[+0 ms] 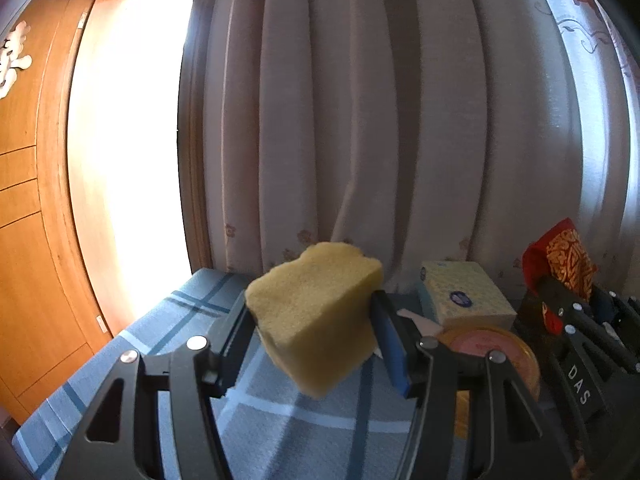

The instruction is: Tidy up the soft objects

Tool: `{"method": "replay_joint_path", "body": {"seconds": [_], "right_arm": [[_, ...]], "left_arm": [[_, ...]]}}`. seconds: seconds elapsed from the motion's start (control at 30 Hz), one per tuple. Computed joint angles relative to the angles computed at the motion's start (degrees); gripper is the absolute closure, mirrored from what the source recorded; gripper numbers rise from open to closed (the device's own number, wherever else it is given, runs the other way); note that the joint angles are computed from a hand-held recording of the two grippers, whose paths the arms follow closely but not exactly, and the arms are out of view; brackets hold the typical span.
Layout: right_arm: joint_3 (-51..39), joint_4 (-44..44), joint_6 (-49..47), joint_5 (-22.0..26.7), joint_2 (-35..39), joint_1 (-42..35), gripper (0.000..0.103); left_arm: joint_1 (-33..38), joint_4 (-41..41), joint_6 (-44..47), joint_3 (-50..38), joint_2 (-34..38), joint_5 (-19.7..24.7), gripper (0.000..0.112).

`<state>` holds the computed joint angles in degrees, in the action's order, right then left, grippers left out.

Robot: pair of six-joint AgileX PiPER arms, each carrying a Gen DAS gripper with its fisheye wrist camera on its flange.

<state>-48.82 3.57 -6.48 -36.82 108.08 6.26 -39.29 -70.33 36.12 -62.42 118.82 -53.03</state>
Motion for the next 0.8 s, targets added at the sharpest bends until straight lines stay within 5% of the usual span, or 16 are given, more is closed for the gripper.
{"method": "replay_joint_path", "body": {"seconds": [0.43, 0.8], "right_arm": [[6.98, -8.73, 9.19, -3.55, -3.38, -8.94, 0.072], [6.14, -17.89, 15.33, 1.62, -4.41, -19.4, 0.072]], "left_arm": [[-5.65, -3.3, 1.72, -1.91, 1.53, -1.83, 0.054], [-8.91, -3.72, 1.27, -2.88, 1.82, -0.6, 0.054]]}}
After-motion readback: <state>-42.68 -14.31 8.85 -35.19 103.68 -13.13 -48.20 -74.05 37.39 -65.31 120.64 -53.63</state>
